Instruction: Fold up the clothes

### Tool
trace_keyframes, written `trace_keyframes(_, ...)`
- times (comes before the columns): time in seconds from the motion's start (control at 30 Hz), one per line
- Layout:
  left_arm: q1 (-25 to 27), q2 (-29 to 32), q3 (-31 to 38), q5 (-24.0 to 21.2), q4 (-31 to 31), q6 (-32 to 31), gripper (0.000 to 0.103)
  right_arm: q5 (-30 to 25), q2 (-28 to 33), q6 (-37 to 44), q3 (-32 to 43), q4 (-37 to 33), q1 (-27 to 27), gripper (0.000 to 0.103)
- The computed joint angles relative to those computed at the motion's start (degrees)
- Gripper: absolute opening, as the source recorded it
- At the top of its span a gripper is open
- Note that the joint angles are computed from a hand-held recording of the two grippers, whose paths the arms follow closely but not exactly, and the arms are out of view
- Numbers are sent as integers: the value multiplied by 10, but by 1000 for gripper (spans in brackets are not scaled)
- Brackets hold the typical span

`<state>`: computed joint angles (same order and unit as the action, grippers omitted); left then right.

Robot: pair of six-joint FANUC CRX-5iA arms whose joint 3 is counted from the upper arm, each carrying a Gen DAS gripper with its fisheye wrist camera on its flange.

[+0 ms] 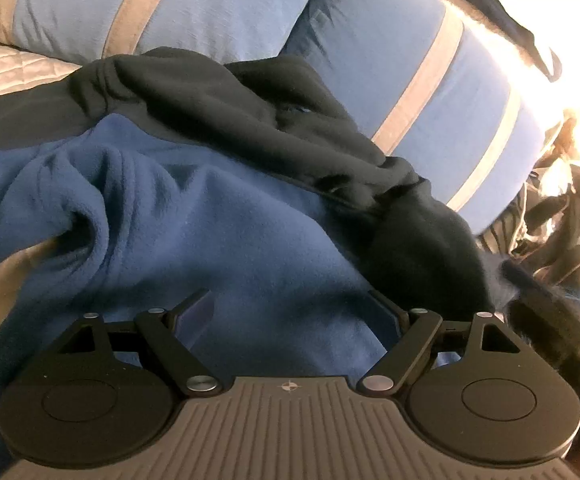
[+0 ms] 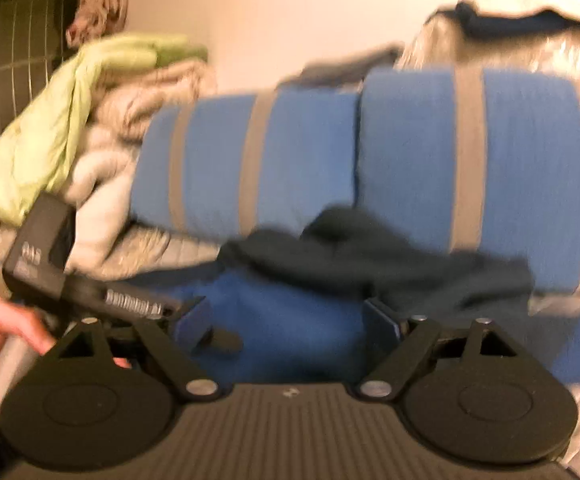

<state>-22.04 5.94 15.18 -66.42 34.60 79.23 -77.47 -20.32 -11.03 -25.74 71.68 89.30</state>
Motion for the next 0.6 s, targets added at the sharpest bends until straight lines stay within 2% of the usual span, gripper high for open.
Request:
trace_keyframes(0.1,0,-2,-2,1,1,-1,82,-77,2,-39,-10,57,5,102)
trace_keyframes(0.23,2,-3,-6,-1,6,-4,82,-215,9,-98,-2,58,3,103)
trace_keyframes(0.33,3,-3,-5,-6,7,-4,82,-319,5,-164,14,3,3,103)
trace_keyframes(0.43,4,-3,-4,-12,7,-2,82,-392,-18,-264,27,-95,3,103)
trace_keyframes(0.5,4,-2,-4,-16,8,-3,82,-409,-45,-338,26,-158,11,103)
trace_keyframes(0.6,2,-1,-3,-20,8,-4,82,-390,-101,-425,5,-222,33,102)
